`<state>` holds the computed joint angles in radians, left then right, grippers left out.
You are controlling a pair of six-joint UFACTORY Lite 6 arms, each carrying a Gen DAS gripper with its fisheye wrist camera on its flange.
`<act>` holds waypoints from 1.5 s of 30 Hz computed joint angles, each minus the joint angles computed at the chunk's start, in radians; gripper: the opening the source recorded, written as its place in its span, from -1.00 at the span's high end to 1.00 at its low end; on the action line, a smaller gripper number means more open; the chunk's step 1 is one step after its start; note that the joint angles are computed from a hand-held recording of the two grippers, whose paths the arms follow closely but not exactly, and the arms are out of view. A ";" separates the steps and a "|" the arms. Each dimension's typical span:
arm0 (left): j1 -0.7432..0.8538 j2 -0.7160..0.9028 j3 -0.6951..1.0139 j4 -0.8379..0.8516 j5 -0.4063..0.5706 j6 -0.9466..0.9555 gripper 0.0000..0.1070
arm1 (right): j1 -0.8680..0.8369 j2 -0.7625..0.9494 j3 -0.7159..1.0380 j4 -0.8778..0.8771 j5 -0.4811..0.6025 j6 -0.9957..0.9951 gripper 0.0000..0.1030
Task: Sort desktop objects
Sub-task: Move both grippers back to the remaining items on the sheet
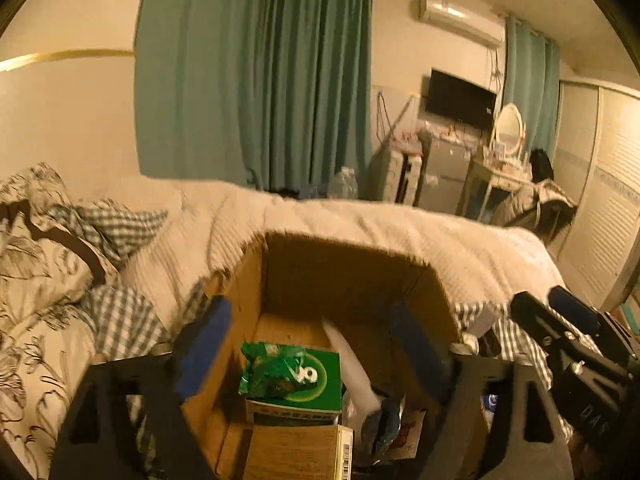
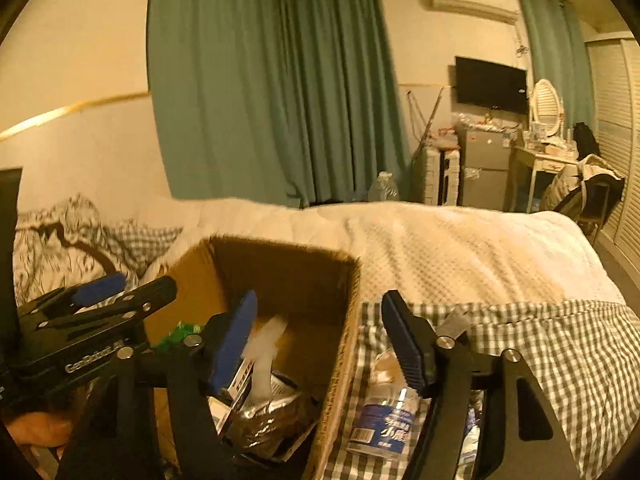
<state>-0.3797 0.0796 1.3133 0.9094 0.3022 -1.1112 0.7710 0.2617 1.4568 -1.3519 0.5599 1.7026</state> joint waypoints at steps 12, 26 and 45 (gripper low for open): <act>-0.131 -0.186 -0.064 0.132 0.099 -0.176 -0.93 | 0.049 -0.222 -0.131 -0.041 0.134 0.063 -0.76; -0.355 -0.299 -0.139 0.370 0.325 -0.470 -0.93 | 0.146 -0.480 -0.284 0.033 0.316 -0.077 -0.99; -0.575 -0.203 -0.188 0.547 0.455 -0.728 -0.93 | -0.014 -0.757 -0.518 0.078 0.213 -0.133 -0.99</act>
<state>-0.9549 -0.1238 1.1251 1.4568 0.7576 -1.8393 0.7566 -0.4955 0.9388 -1.2735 0.7732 1.5695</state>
